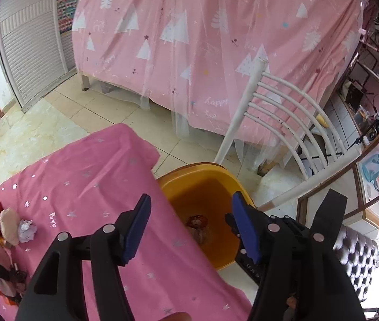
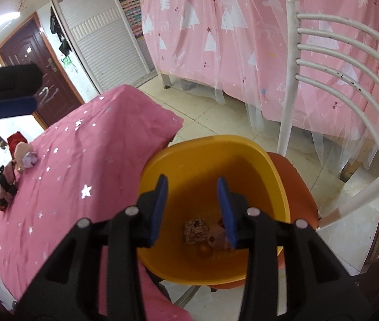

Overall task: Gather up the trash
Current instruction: 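Carry both items to the yellow basin and open both grippers, then move both tools back over the table items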

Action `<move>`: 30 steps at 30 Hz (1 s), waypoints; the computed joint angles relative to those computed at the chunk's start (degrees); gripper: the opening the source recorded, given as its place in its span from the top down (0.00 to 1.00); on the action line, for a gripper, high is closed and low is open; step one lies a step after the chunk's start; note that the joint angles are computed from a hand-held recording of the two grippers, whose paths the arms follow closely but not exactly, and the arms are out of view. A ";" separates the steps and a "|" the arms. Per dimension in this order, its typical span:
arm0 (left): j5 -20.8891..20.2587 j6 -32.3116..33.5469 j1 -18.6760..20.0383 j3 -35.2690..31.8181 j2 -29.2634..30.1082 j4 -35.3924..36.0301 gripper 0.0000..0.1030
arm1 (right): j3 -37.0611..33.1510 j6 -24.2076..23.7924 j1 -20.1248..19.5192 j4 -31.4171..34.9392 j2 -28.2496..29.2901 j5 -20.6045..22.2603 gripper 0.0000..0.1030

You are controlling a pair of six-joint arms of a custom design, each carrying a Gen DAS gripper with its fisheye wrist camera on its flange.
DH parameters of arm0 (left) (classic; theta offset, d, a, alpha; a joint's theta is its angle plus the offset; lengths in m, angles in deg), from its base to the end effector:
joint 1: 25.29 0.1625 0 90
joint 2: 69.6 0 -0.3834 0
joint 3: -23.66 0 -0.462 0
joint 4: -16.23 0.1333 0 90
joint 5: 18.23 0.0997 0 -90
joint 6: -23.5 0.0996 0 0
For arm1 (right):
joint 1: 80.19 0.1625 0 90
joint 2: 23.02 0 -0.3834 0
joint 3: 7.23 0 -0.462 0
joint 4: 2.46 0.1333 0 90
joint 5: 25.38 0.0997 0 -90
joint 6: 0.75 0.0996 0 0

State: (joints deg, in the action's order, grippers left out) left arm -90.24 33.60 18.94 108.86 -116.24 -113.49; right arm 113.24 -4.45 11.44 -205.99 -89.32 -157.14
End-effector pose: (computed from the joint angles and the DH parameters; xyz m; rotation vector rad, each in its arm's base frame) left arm -0.4058 -0.6240 0.0606 1.3284 2.5149 -0.1653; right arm 0.0823 -0.5372 0.1869 -0.3645 -2.1550 1.2023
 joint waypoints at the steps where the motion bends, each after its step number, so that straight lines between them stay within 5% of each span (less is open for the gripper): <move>1: 0.07 0.17 0.28 0.16 -0.51 -0.16 0.45 | -0.28 -0.32 0.37 -0.12 0.30 -0.05 0.65; 8: 0.99 0.13 2.23 -0.30 -2.61 -0.10 0.44 | -3.82 -2.69 4.35 0.24 3.33 -1.53 0.52; 30: 9.15 5.16 10.83 -4.75 -9.04 -1.77 0.32 | -25.42 -7.30 12.84 16.01 19.44 -2.52 0.51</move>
